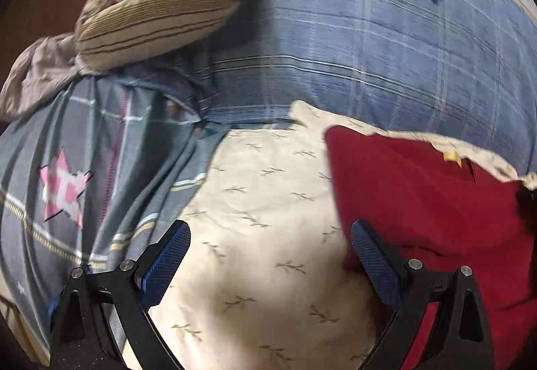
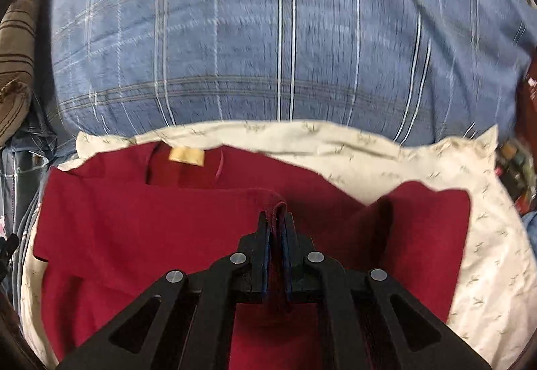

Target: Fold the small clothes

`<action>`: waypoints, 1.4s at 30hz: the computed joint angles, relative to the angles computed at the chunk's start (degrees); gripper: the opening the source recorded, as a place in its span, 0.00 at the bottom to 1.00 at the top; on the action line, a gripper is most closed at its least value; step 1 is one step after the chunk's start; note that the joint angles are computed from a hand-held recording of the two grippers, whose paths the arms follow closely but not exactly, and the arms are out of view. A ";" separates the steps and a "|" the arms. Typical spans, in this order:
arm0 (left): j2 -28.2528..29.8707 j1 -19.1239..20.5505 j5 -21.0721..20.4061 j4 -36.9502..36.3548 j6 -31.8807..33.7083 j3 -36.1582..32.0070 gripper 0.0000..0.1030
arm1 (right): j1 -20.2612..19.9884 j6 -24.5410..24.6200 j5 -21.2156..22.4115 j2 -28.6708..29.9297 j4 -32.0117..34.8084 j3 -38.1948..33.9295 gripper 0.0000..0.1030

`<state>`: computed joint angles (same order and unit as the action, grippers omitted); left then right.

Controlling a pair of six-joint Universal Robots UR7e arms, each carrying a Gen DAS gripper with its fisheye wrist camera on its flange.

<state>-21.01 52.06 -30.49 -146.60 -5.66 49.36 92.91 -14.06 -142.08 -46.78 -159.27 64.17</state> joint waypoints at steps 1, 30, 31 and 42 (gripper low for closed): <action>0.14 0.08 -0.45 0.78 -0.36 -0.29 0.94 | -0.26 1.64 0.71 -0.69 0.60 0.86 0.24; -3.90 2.50 -21.11 17.53 -11.42 -0.18 0.94 | 2.94 5.63 12.86 -16.87 -5.00 28.02 0.65; -4.61 2.49 -21.86 17.41 -11.89 1.13 0.94 | 3.14 6.18 14.44 -17.59 -4.99 29.51 0.65; 0.26 3.86 -26.00 19.35 -10.82 -6.39 0.71 | 7.94 4.79 27.42 -13.07 -3.76 38.08 0.65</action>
<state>-20.75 55.92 -56.48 -127.25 -16.48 42.98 100.84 -9.28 -114.65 -59.85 -163.02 102.26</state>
